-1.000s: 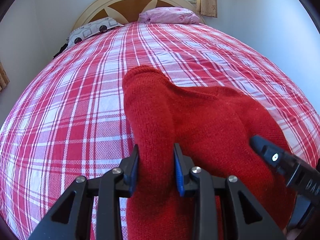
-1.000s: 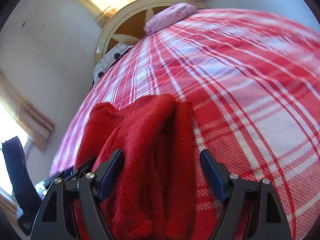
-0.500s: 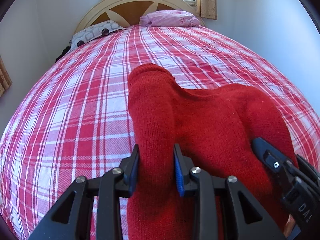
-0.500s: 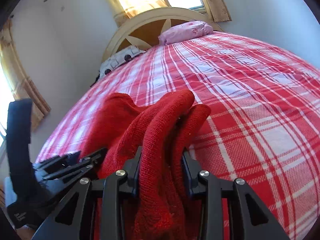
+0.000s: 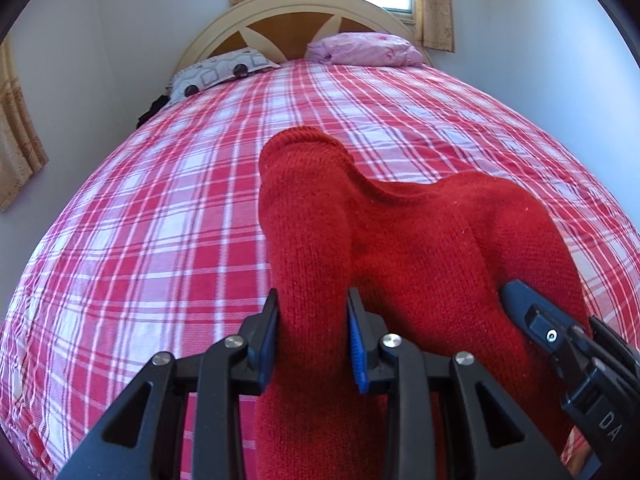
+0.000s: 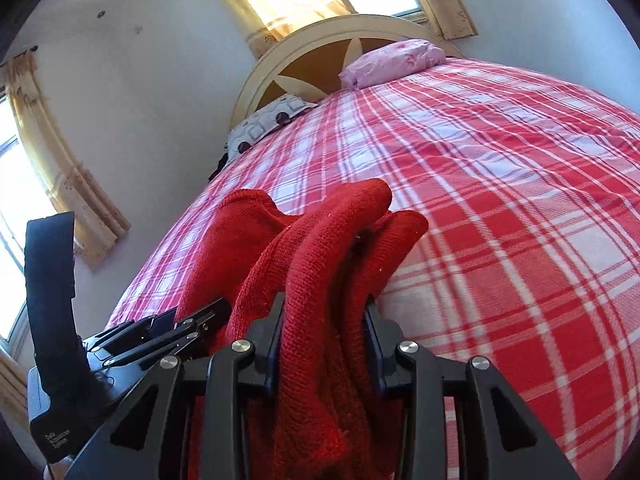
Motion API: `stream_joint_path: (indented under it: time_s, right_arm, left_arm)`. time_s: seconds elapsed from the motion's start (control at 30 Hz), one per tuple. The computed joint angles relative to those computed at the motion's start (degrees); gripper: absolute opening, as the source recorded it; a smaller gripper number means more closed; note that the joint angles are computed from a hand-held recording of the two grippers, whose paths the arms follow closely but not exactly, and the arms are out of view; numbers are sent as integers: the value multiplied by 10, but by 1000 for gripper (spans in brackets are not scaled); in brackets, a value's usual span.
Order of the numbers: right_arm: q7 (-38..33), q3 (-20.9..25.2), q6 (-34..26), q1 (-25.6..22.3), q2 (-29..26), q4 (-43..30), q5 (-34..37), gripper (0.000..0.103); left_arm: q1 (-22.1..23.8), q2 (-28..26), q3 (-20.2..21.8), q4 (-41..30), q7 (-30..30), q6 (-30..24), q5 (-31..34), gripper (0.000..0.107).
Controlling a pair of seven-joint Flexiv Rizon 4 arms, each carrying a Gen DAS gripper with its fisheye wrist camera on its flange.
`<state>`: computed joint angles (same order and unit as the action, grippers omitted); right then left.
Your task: Fold small clothes
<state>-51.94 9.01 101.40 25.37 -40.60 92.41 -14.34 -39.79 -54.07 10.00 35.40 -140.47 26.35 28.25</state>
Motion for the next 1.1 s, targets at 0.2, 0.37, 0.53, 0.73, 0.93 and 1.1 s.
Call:
stream_joint_path:
  time_s: [0.2, 0.37, 0.53, 0.73, 0.93, 1.1]
  right_arm:
    - [-7, 32, -14, -1, -14, -30, -14, 35]
    - [-14, 48, -27, 11, -27, -60, -23, 35]
    - [-23, 61, -49, 30, -48, -101, -31, 35]
    - [-47, 94, -85, 46, -84, -164, -34, 35]
    - [-82, 122, -127, 66, -131, -246, -23, 35]
    - [-113, 126, -167, 90, -171, -318, 0, 35]
  left_arm:
    - [-2, 56, 11, 90, -41, 25, 22, 32]
    - [0, 104, 14, 161, -78, 37, 52, 32]
    - [9, 152, 10, 231, -116, 45, 81, 32]
    - [23, 192, 3, 284, -150, 36, 117, 32]
    - [44, 218, -7, 321, -173, 22, 144, 32]
    - [62, 222, -16, 332, -176, 12, 155, 32]
